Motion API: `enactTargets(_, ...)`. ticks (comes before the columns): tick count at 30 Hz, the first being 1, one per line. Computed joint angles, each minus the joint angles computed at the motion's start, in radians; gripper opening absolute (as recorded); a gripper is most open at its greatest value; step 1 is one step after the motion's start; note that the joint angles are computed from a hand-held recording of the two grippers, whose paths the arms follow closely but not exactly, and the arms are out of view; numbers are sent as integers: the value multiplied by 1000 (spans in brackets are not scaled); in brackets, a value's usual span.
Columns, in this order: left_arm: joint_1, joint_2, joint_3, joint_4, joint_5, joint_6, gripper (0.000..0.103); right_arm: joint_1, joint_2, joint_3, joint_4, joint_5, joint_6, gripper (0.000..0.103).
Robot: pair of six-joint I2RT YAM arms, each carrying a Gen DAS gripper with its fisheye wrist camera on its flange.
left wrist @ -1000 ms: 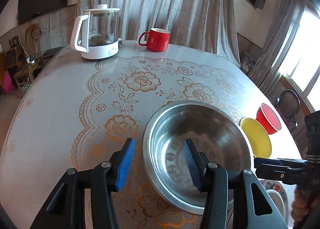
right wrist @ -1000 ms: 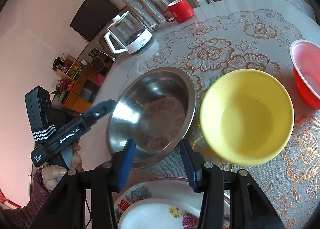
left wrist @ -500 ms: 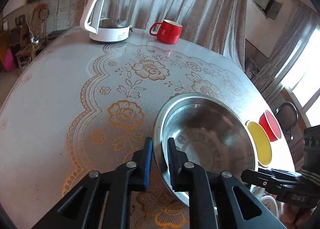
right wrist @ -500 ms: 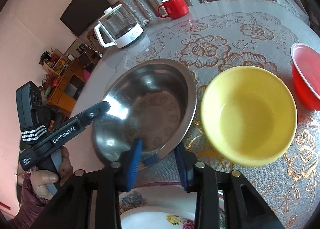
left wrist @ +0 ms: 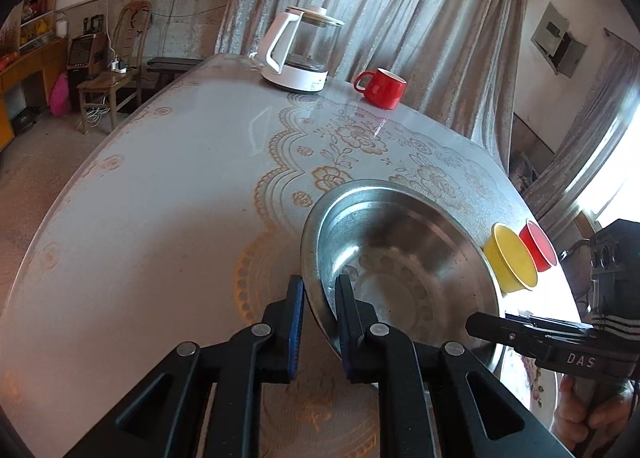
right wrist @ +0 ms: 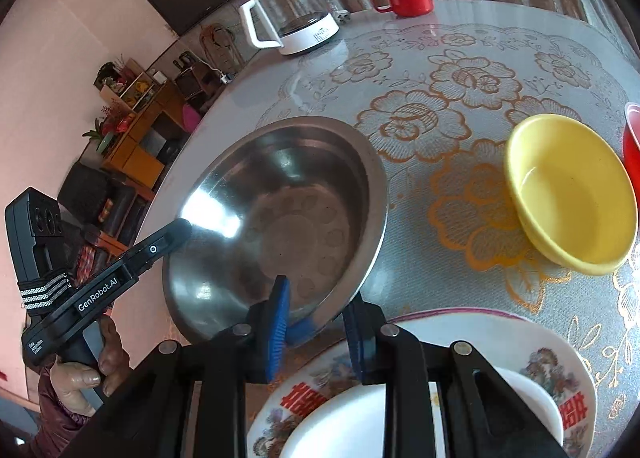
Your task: Organize plates and bowls
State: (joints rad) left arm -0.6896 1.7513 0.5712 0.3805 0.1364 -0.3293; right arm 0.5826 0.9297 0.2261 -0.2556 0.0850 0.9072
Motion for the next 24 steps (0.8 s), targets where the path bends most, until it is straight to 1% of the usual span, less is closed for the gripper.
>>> enactTargets(2, 2, -58, -71, 6, -22, -14, 17, 78, 49, 24, 4, 34, 40, 26)
enactTargets(5, 5, -141, -171, 14, -36, -36, 18, 168, 106, 48, 16, 55, 86, 26)
enactTargets(9, -5, -253, -295, 22, -66, -65, 19, 295, 176, 96, 0, 108, 146, 26)
enactTargets(10, -6, -282, -322, 27, -69, -65, 20, 325, 189, 105, -1, 116, 163, 28)
enactTargets(15, -8, -404, -426, 18, -84, -77, 20, 469, 255, 145, -18, 193, 263, 28)
enactTargets(21, -43, -562, -511, -50, -145, -87, 21, 563, 329, 192, -30, 234, 314, 33)
enactTargets(24, -66, -660, -539, -112, -177, -94, 21, 605, 375, 209, -26, 253, 353, 34)
